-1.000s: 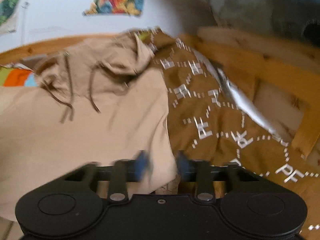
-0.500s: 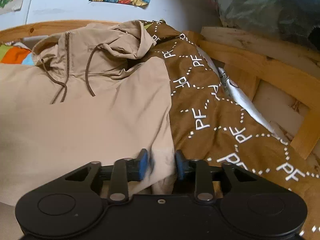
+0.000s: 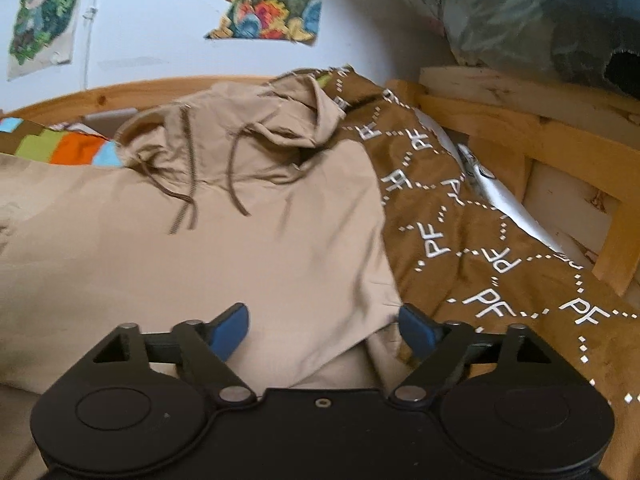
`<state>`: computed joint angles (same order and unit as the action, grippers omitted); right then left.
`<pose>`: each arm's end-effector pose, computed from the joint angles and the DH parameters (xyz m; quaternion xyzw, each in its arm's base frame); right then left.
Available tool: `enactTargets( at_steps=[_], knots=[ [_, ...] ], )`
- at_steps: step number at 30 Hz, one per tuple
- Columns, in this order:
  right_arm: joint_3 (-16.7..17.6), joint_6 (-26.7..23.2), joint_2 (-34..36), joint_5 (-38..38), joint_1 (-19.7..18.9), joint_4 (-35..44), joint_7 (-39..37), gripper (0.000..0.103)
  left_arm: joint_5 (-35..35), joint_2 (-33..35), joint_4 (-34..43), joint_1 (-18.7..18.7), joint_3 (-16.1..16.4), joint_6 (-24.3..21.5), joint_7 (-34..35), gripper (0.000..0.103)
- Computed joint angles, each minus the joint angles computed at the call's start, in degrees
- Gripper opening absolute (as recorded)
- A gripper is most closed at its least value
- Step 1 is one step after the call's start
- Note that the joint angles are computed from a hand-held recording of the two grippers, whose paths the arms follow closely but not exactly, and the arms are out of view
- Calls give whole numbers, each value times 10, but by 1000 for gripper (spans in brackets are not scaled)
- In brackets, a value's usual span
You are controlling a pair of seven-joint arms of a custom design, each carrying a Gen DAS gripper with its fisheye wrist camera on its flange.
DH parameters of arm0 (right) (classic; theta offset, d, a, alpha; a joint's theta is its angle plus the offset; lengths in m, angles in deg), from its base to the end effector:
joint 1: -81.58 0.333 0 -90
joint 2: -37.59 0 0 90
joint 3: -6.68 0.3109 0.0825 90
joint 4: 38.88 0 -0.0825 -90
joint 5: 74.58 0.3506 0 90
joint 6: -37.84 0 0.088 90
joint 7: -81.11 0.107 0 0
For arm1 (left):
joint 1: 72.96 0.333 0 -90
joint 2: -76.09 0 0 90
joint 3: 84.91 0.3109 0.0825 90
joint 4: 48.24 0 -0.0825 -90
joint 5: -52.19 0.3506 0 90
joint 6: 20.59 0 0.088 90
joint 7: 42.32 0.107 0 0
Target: Fold large clothes
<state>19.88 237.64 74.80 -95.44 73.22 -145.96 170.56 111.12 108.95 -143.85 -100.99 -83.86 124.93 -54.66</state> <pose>0.6551 0.0706 0.3161 -0.7289 0.4920 -0.3065 0.3643 0.5967 -0.3173 0.3148 -0.8058 0.4681 -0.2346 0.2768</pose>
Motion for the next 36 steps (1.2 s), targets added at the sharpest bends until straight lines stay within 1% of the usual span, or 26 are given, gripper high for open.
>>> enactTargets(
  at_steps=[1,2,4,5,7,11,13,14,16,17,19,20,21,23,27,29,30,31,32,33,35,36],
  knots=[
    [17,5,-8,-9,-15,-14,6,93,-1,-7,-6,-3,0,-8,-5,101],
    [28,8,-15,-17,-25,-25,14,95,0,-16,-15,-6,0,-14,-14,101],
    [41,29,-35,-31,-38,-57,32,98,17,-43,-45,-13,1,-19,-52,102],
    [42,39,-45,-38,-39,-72,44,99,27,-57,-62,-15,-1,-24,-72,102],
    [48,52,-68,-58,-46,-106,72,101,47,-87,-93,-18,-10,-46,-108,102],
    [66,64,-110,-114,-66,-165,137,102,68,-152,-159,-14,-31,-118,-154,102],
    [65,69,-138,-124,-65,-200,173,102,71,-183,-186,-9,-41,-172,-158,102],
    [61,73,-152,-123,-60,-219,191,102,73,-196,-198,-4,-46,-194,-162,102],
    [65,78,-174,-141,-68,-251,238,102,77,-224,-221,8,-52,-238,-171,102],
    [68,76,-180,-158,-73,-259,259,102,77,-235,-229,17,-55,-258,-176,102],
    [84,64,-185,-219,-91,-267,303,102,81,-250,-242,37,-57,-293,-195,102],
    [84,63,-184,-242,-91,-265,310,102,85,-257,-250,50,-57,-296,-206,102],
    [77,65,-183,-253,-80,-266,303,102,87,-265,-260,66,-55,-288,-214,102],
    [46,81,-183,-235,-39,-273,271,102,71,-272,-266,99,-52,-276,-221,101],
    [13,99,-171,-230,1,-273,272,102,51,-284,-289,157,-54,-227,-268,87],
    [2,95,-165,-239,10,-267,287,102,43,-281,-291,182,-58,-203,-288,77],
    [-4,92,-163,-242,16,-264,293,102,37,-278,-289,193,-60,-195,-293,68],
    [-8,89,-159,-245,19,-259,299,102,32,-274,-285,199,-63,-196,-298,57],
    [-14,88,-158,-240,26,-259,299,102,29,-269,-278,202,-66,-208,-301,51],
    [-17,86,-156,-237,30,-258,300,102,28,-263,-273,201,-70,-219,-306,40],
    [-21,80,-153,-231,35,-256,302,102,31,-257,-265,199,-74,-238,-311,29],
    [-21,79,-152,-230,35,-255,302,102,34,-255,-262,196,-76,-246,-314,22]
  ],
)
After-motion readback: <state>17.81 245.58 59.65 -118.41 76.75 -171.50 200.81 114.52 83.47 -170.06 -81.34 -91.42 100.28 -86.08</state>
